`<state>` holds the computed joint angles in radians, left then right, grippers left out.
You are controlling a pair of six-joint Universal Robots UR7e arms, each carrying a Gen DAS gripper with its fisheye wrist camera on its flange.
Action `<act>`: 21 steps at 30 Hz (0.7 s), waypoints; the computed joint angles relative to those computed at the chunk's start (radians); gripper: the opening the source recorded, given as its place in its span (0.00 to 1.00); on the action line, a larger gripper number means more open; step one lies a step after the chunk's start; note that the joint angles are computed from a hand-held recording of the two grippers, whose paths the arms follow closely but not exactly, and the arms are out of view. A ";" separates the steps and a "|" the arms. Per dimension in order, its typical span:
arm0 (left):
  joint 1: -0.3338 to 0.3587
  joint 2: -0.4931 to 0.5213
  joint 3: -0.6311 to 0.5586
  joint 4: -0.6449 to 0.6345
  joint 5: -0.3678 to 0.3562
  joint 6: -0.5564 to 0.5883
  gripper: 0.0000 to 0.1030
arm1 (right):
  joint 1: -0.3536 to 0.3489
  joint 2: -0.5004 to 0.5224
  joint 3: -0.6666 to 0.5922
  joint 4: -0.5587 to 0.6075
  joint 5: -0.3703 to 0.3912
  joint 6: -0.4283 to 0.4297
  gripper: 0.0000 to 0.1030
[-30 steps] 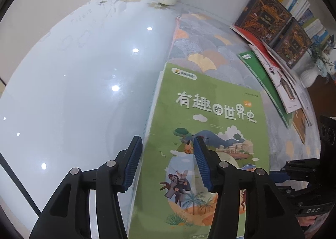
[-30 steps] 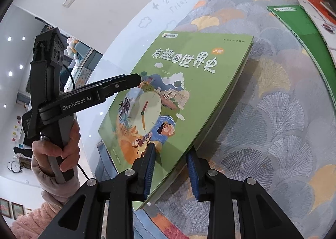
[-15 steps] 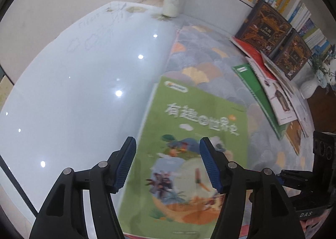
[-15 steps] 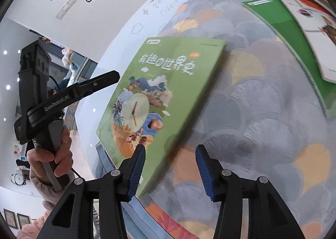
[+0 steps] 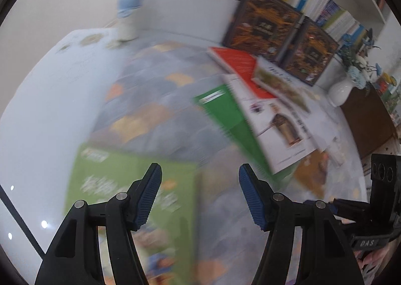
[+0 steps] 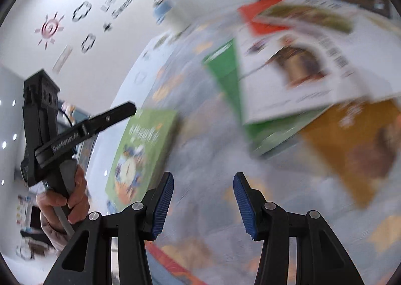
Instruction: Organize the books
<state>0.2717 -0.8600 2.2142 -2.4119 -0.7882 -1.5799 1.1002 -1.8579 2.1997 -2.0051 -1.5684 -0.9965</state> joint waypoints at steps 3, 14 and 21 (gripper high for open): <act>0.048 0.063 -0.097 -0.058 0.051 0.135 0.63 | 0.007 0.046 -0.083 -0.053 0.043 0.037 0.47; 0.307 0.330 -0.466 -0.344 0.152 0.746 0.76 | 0.039 0.370 -0.350 -0.297 0.111 0.330 0.49; 0.427 0.410 -0.579 -0.374 0.057 0.802 0.75 | 0.028 0.474 -0.421 -0.293 0.144 0.316 0.49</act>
<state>0.6987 -0.4503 1.6351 -2.7855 -0.7312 -0.7774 1.1285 -1.3839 1.7783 -2.2981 -1.4246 -0.6801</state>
